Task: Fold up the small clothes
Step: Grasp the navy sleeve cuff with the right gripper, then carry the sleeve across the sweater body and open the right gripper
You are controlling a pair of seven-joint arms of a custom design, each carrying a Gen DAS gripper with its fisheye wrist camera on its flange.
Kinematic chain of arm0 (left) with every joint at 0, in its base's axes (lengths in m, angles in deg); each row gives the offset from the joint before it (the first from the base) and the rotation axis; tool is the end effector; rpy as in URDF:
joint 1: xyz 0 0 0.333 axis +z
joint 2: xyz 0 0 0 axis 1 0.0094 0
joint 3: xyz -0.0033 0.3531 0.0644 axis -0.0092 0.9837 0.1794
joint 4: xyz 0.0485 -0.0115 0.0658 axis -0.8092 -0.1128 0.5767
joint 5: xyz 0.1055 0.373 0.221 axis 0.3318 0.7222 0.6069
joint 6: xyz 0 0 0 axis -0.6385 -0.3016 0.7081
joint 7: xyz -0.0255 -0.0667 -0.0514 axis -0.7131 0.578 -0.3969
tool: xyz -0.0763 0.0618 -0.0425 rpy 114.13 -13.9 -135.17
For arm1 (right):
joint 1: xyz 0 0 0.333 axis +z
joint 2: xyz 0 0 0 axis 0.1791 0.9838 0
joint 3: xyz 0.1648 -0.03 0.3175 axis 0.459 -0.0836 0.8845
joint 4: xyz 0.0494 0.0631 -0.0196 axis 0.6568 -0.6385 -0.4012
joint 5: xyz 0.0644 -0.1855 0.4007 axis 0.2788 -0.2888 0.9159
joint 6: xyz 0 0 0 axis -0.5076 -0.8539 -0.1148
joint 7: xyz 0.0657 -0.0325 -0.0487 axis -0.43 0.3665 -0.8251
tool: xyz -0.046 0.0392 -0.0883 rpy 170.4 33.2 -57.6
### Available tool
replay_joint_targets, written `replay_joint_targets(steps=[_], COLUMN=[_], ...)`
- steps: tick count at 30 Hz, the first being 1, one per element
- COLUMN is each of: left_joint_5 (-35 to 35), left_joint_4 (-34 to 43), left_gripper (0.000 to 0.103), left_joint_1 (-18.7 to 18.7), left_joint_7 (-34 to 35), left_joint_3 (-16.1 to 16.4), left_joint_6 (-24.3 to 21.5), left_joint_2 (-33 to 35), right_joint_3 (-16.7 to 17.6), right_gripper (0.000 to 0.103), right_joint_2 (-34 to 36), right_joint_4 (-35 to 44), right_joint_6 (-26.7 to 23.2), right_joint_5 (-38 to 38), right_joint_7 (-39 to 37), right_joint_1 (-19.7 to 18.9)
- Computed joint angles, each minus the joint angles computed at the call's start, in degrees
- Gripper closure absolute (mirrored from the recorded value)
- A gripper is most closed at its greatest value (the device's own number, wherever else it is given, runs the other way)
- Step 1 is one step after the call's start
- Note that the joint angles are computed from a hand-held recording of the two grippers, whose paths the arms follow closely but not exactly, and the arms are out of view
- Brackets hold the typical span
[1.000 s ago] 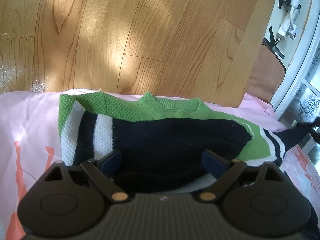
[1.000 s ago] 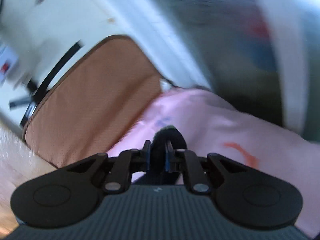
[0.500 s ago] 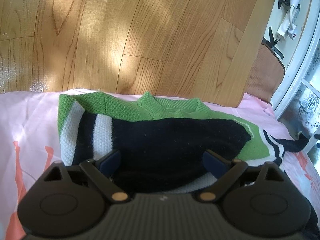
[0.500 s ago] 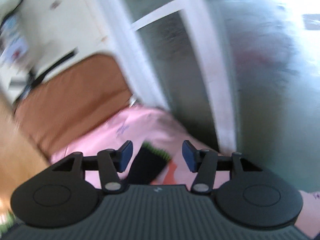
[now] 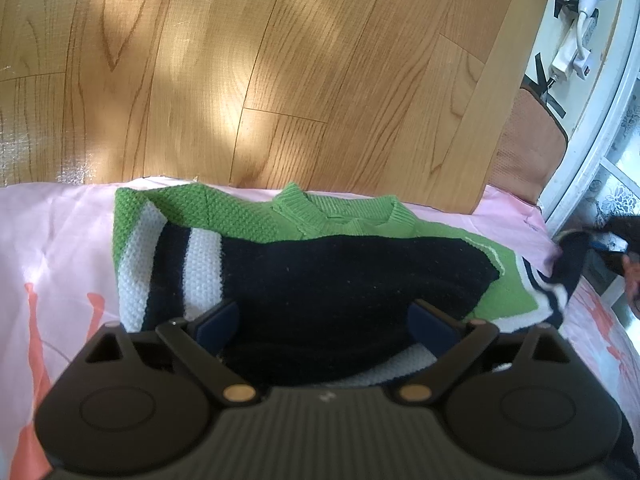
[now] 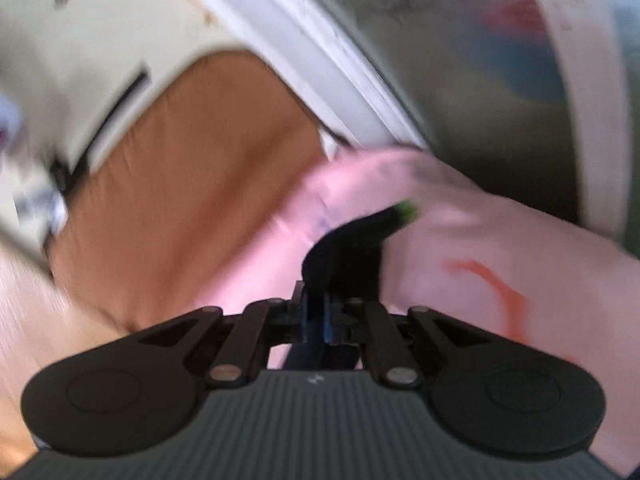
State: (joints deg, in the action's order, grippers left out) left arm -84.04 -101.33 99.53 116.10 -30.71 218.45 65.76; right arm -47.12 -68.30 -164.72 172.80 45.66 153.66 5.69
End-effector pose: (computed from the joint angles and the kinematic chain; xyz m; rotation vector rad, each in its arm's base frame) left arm 0.5049 0.1188 0.4530 -1.5018 2.1885 -1.3335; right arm 0.4048 0.0937 0.5894 -0.6175 2.1077 -0.5533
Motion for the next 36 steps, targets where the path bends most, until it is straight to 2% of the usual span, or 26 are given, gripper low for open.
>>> replay_joint_targets(steps=[1,2,4,6,8,9,10,12,13,15,16,18,19,22,23,25,28,30,31,32,33,34,36], left_joint_5=[0.0,0.04,0.12,0.18,0.19,0.17,0.17,0.19,0.22,0.22,0.22,0.28,0.33,0.5,0.48,0.47,0.49,0.44,0.44,0.45,0.45,0.46,0.45], left_joint_4=[0.02,0.1,0.19,0.2,0.16,0.16,0.16,0.21,0.23,0.24,0.24,0.28,0.25,0.28,0.28,0.3,0.29,0.28,0.25,0.25,0.24,0.24,0.28], left_gripper=[0.008,0.008,0.007,0.006,0.006,0.006,0.006,0.006,0.006,0.006,0.006,0.006,0.005,0.005,0.005,0.004,0.004,0.004,0.004,0.004,0.004,0.004,0.004], left_joint_1=[0.01,0.02,0.04,0.05,0.05,0.06,0.06,0.07,0.08,0.1,0.1,0.12,0.14,0.15,0.14,0.13,0.1,0.09,0.08,0.07,0.07,0.06,0.06], left_joint_7=[-0.01,0.02,0.06,0.1,0.16,0.21,0.21,0.24,0.25,0.22,0.22,0.23,0.2,0.15,0.12,0.09,0.09,0.04,0.03,0.03,0.02,0.02,0.01], left_joint_3=[0.0,0.01,-0.01,-0.06,-0.1,-0.07,-0.08,-0.07,-0.07,-0.07,-0.07,-0.05,-0.05,-0.07,-0.08,-0.1,-0.12,-0.13,-0.14,-0.13,-0.11,-0.11,-0.07], left_joint_6=[-0.05,-0.11,-0.22,-0.25,-0.2,-0.23,-0.23,-0.28,-0.31,-0.36,-0.36,-0.48,-0.54,-0.64,-0.61,-0.58,-0.54,-0.45,-0.42,-0.42,-0.45,-0.45,-0.59], left_joint_2=[0.01,0.1,0.18,0.19,0.14,0.16,0.16,0.2,0.22,0.22,0.22,0.26,0.2,0.18,0.19,0.2,0.17,0.17,0.13,0.13,0.11,0.11,0.16], right_joint_3=[-0.66,-0.28,2.44,1.07,-1.23,-2.56,-3.73,-3.13,-1.73,0.43,1.0,-0.55,-0.28,0.17,0.63,2.33,2.96,3.04,3.93,4.17,3.82,2.51,0.72], right_gripper=[0.042,0.032,0.032,0.033,0.037,0.046,0.061,0.077,0.079,0.079,0.076,0.076,0.075,0.072,0.068,0.049,0.044,0.05,0.059,0.063,0.072,0.093,0.095], right_joint_2=[1.4,1.87,0.08,-2.08,-2.79,-2.46,-1.85,-0.52,0.15,1.92,2.28,3.67,4.38,6.99,7.85,8.74,9.93,10.35,10.8,11.29,11.34,11.06,9.82], right_joint_4=[1.14,1.83,1.39,-0.64,-2.28,-2.44,-2.44,-1.98,-1.38,-0.5,-0.44,-0.49,-0.23,1.22,1.86,2.59,4.11,5.39,6.44,7.22,7.17,6.67,5.91], right_joint_6=[-0.43,-1.23,-1.33,-0.59,-0.93,-1.74,-3.03,-6.08,-8.08,-9.77,-8.61,-4.25,-2.77,-1.03,-1.45,-0.78,-2.64,-6.99,-10.48,-12.93,-13.5,-12.28,-11.25], right_joint_5=[-0.14,-1.1,-5.14,-5.78,-4.35,-3.09,-1.59,-0.3,-0.65,-2.93,-4.32,-3.86,-3.98,-4.25,-4.35,-6.3,-9.0,-10.29,-11.61,-12.93,-14.01,-14.22,-13.7], right_joint_7=[-1.57,-2.38,-1.09,-2.14,-4.82,-6.85,-9.05,-10.98,-10.86,-10.3,-9.4,-8.61,-7.6,-6.61,-6.15,-3.64,-4.18,-6.64,-7.59,-8.53,-9.04,-9.94,-10.68], right_joint_1=[0.39,-0.26,-3.67,-2.63,0.01,1.81,3.78,4.72,4.16,3.1,2.72,4.0,3.66,3.48,3.28,1.81,2.09,3.63,4.11,4.81,5.62,7.05,8.58])
